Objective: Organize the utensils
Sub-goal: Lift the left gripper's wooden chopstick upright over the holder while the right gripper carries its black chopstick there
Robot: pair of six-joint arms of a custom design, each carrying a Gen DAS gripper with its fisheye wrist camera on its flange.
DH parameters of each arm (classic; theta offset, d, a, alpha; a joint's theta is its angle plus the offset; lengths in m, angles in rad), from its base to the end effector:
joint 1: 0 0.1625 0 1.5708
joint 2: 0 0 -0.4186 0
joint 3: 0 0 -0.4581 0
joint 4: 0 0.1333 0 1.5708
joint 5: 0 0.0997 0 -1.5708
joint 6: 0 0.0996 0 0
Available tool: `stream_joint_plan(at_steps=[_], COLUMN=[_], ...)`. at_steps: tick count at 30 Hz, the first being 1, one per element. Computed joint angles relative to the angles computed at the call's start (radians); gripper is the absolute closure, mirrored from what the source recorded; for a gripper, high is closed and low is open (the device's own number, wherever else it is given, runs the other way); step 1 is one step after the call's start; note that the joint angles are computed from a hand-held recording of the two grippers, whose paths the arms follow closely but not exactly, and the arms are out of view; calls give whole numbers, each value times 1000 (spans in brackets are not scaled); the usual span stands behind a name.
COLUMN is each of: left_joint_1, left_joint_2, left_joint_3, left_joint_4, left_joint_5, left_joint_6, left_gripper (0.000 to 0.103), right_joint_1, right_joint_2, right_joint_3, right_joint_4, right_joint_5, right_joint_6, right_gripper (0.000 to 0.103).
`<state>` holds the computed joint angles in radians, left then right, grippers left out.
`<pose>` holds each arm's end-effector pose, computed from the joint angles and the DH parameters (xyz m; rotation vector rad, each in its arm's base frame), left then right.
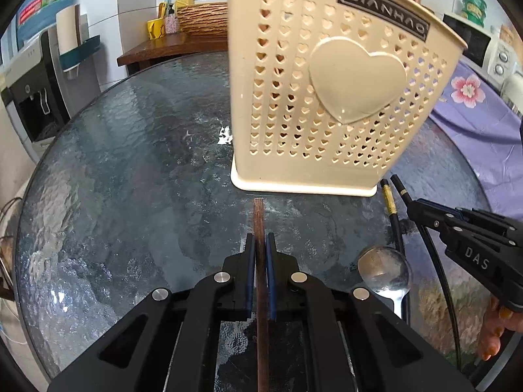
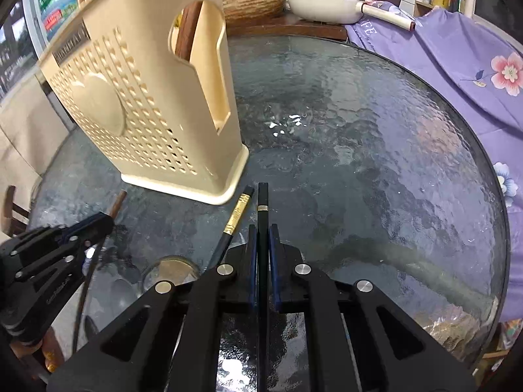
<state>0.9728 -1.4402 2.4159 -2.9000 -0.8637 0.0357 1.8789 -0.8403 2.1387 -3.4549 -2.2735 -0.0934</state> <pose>-0.0790 -0.4677 0.1617 0.6159 2.4018 -0.6779 0.2257 -0.4819 0.0249 0.2175 -2.3926 0.8096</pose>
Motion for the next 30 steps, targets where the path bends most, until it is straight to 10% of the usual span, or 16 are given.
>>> stream_joint_plan(at_steps=[17, 30], left_joint_1=[-152, -271], left_joint_2=[-349, -537], left_joint_3=[95, 148], left_joint_4=[20, 126], left_joint_5=[-60, -38], left_joint_6=[11, -10], left_gripper=[97, 97], right_joint_1=[93, 170], right_joint_2=[-230, -334], right_joint_3=[170, 237], right_joint_4=[-177, -170], right_joint_5=[210, 214], right_joint_6=[-109, -154], right_gripper=[95, 95])
